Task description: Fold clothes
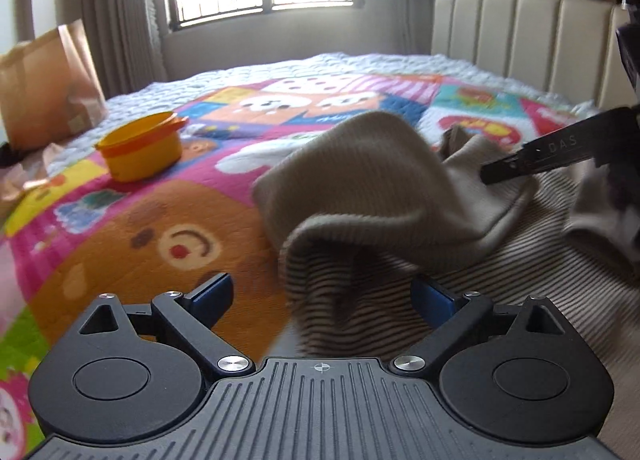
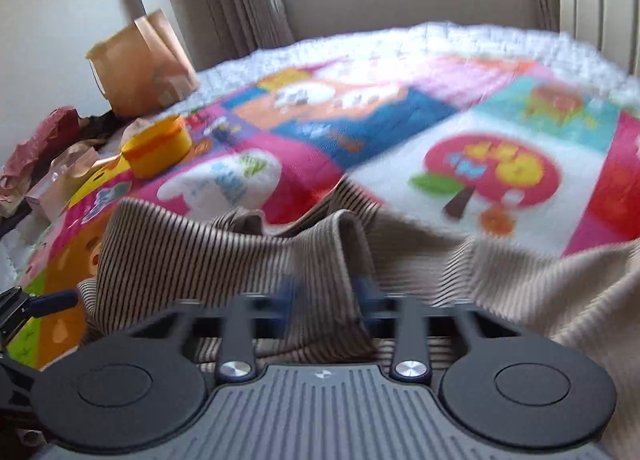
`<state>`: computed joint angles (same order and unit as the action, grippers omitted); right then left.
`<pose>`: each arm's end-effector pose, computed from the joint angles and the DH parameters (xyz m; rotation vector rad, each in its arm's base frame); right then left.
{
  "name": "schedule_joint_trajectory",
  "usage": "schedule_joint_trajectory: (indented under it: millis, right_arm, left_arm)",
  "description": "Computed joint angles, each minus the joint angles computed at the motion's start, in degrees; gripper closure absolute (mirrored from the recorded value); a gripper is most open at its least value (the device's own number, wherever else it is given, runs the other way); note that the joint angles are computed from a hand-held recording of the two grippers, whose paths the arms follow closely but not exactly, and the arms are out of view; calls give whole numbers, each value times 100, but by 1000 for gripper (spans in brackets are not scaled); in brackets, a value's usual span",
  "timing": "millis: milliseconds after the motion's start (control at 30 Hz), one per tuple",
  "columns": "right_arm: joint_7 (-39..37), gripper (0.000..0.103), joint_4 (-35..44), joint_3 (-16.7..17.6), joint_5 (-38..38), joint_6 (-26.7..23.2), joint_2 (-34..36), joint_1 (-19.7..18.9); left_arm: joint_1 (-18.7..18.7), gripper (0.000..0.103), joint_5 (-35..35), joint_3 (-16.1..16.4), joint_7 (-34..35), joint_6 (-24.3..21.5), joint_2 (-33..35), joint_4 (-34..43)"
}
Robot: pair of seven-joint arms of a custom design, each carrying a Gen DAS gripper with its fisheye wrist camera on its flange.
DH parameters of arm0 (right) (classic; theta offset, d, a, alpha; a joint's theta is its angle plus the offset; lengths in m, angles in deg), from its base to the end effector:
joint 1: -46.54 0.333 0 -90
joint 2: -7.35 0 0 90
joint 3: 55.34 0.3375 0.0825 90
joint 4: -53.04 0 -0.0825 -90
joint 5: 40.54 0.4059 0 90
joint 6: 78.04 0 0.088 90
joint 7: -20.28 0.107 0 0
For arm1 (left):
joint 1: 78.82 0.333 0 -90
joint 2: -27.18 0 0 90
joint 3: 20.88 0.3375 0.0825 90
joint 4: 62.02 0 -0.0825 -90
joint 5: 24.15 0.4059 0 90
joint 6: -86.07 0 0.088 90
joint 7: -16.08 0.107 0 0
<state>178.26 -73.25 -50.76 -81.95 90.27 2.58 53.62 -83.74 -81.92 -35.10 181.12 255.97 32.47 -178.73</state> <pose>0.5525 0.1586 0.5110 -1.3638 1.9088 -0.6182 0.6081 -0.1460 0.4834 -1.0185 2.2017 -1.0073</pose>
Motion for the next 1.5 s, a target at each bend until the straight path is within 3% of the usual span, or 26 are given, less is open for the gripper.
schedule_joint_trajectory:
  millis: [67,133,233,333,500,567,633,667,700,733,767,867,967,1000,1067,1100,1133,1167,1200,1333,1500]
  right_arm:
    - [352,98,122,90,-619,191,-60,-86]
    - [1137,99,313,256,-1655,212,-244,-283]
    - [1905,99,482,389,-2702,9,-585,-480]
    - [1697,99,221,285,-2404,-177,-808,-455]
    - [884,98,-504,170,-1111,-518,-682,-348]
    - [1173,97,-673,256,-1351,-385,-694,-484]
    - [1606,87,-784,363,-1810,-213,-786,-642]
    - [1429,81,-802,362,-1757,-274,-870,-588]
    - [1285,55,-819,410,-1785,-392,-973,-560]
    - [1209,21,-841,544,-1992,-621,-1116,-567]
    - [1113,13,-891,680,-2252,-840,-1288,-552]
    - [246,11,-1200,792,-2216,-1246,-1781,-205]
    - [-733,10,-1427,895,-1661,-1687,-2020,121]
    - [-866,11,-1444,1037,-1692,-1941,-2003,110]
    - [-1050,24,-1464,1190,-1734,-2351,-1951,165]
    - [-1024,43,-1486,1088,-1629,-2268,-1956,207]
    - [-1017,69,-1492,981,-1470,-2175,-1963,240]
    - [-1030,82,-1449,894,-1271,-2135,-1968,257]
    - [-1015,89,-1371,907,-1222,-2211,-1979,210]
    - [-746,100,-837,996,-1538,-2420,-2027,-117]
    - [-662,103,698,1078,-2232,-2380,-1296,-267]
  left_arm:
    - [12,4,464,106,-429,-55,125,83]
    - [103,4,542,95,-598,-124,171,150]
    - [259,2,195,-57,-220,177,181,138]
    - [331,2,33,-57,-119,108,102,75]
    - [298,2,-95,43,93,-34,-76,-83]
    - [309,2,-412,105,431,-367,-226,-119]
    - [319,2,-904,252,867,-1085,-429,-123]
    - [311,1,-1131,350,1010,-1504,-513,-109]
    - [295,0,-1395,439,1128,-1919,-583,-92]
    - [263,0,-1613,504,1151,-2241,-627,-85]
    - [235,0,-1817,558,1150,-2543,-663,-82]
    - [131,0,-1806,590,490,-2966,-602,-52]
    - [45,0,-1599,558,-51,-2943,-583,-190]
    - [26,0,-1598,555,-105,-2919,-599,-259]
    - [-12,0,-1785,556,-63,-2716,-665,-438]
    - [-32,0,-1970,561,69,-2620,-684,-496]
    - [-42,0,-2181,576,236,-2576,-701,-539]
    - [-39,0,-2281,599,270,-2602,-696,-547]
    - [-25,0,-2301,623,210,-2656,-672,-529]
    - [17,0,-2539,644,277,-2730,-641,-520]
    - [14,0,-2860,647,556,-2642,-711,-605]
